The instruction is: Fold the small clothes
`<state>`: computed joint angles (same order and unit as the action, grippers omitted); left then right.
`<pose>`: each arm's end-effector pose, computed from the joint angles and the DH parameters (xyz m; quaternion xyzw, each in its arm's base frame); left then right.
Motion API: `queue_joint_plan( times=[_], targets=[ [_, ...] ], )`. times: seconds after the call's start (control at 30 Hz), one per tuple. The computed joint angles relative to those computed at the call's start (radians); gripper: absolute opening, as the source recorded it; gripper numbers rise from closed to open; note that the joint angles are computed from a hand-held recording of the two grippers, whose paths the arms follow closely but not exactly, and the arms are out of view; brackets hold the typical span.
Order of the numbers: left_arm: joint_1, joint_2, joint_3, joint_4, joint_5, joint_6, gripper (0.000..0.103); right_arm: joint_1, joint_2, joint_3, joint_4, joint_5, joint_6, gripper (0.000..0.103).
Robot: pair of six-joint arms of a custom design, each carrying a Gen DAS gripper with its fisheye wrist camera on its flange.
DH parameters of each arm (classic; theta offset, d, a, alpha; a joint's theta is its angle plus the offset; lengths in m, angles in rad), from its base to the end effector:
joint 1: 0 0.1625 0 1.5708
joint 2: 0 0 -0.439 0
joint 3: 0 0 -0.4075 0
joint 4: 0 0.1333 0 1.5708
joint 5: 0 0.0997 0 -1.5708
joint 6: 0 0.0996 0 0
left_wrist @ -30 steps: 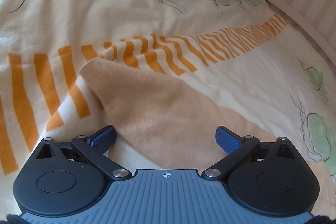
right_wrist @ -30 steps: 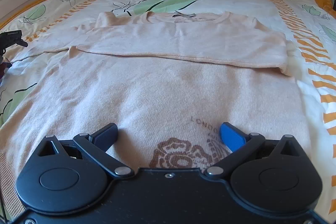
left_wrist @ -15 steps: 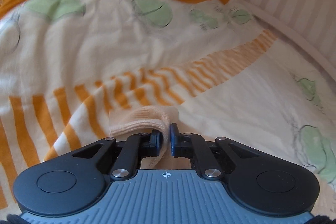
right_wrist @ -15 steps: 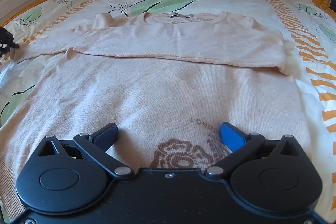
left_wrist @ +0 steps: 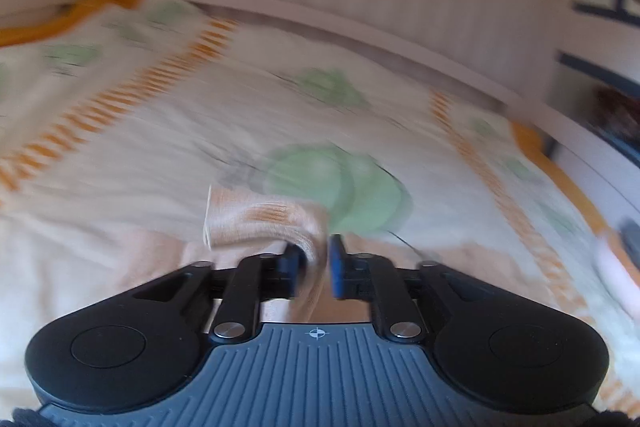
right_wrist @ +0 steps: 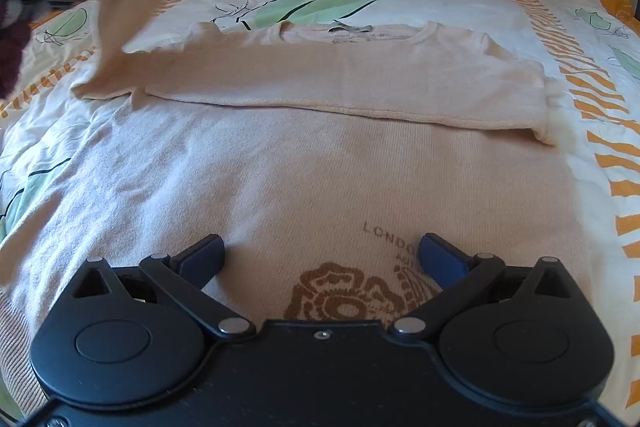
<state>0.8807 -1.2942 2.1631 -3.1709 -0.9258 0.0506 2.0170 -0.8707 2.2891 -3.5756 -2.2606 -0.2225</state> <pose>-0.1759 -0.5166 0.2810 0.2150 0.8667 -0.4149 0.1744 0.2660 -0.3940 0.0866 0.2033 -0.8831 0.3064 0.2913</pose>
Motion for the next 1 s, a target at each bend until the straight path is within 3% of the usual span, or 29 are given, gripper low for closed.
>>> queue_joint_plan(
  times=[0.03,0.07,0.1,0.23,0.33,0.43,0.53,0.6,0.7,0.83,0.93,1.0],
  targets=[
    [0.01,0.018,0.002,0.007,-0.056,0.023,0.083,0.0,-0.002,0.0,0.005,0.001,0.0,0.103],
    [0.02,0.033,0.007,0.012,-0.11,0.054,0.096,-0.001,-0.004,0.001,0.008,0.003,-0.001,0.103],
    [0.026,0.046,0.017,0.012,-0.147,0.083,0.1,-0.001,-0.006,0.0,0.012,0.005,-0.001,0.103],
    [0.041,0.06,0.051,0.022,-0.215,0.125,0.1,0.001,-0.014,-0.01,0.048,0.002,0.006,0.103],
    [0.053,0.04,0.063,0.008,-0.221,0.114,0.1,0.012,-0.038,-0.023,0.1,0.004,0.027,0.103],
    [0.046,0.029,0.046,-0.016,-0.123,0.076,0.1,0.024,-0.045,-0.043,0.07,0.03,0.002,0.103],
    [0.036,0.024,0.007,-0.008,0.042,0.007,0.1,0.026,-0.033,-0.104,0.079,0.064,-0.041,0.103],
    [0.048,0.008,-0.007,0.0,0.086,-0.037,0.1,0.011,-0.02,-0.154,0.102,0.11,-0.05,0.103],
    [0.063,-0.025,-0.018,0.031,0.112,-0.096,0.1,-0.015,0.013,-0.234,0.141,0.175,-0.039,0.103],
    [0.056,-0.051,-0.019,0.011,0.121,-0.074,0.1,-0.033,0.084,-0.333,0.17,0.182,-0.051,0.1],
    [0.048,-0.057,-0.015,-0.021,0.109,-0.04,0.1,-0.046,0.112,-0.38,0.229,0.191,-0.039,0.077],
    [0.049,-0.059,-0.013,-0.022,0.107,-0.022,0.1,-0.054,0.121,-0.399,0.267,0.197,-0.02,0.077]
  ],
)
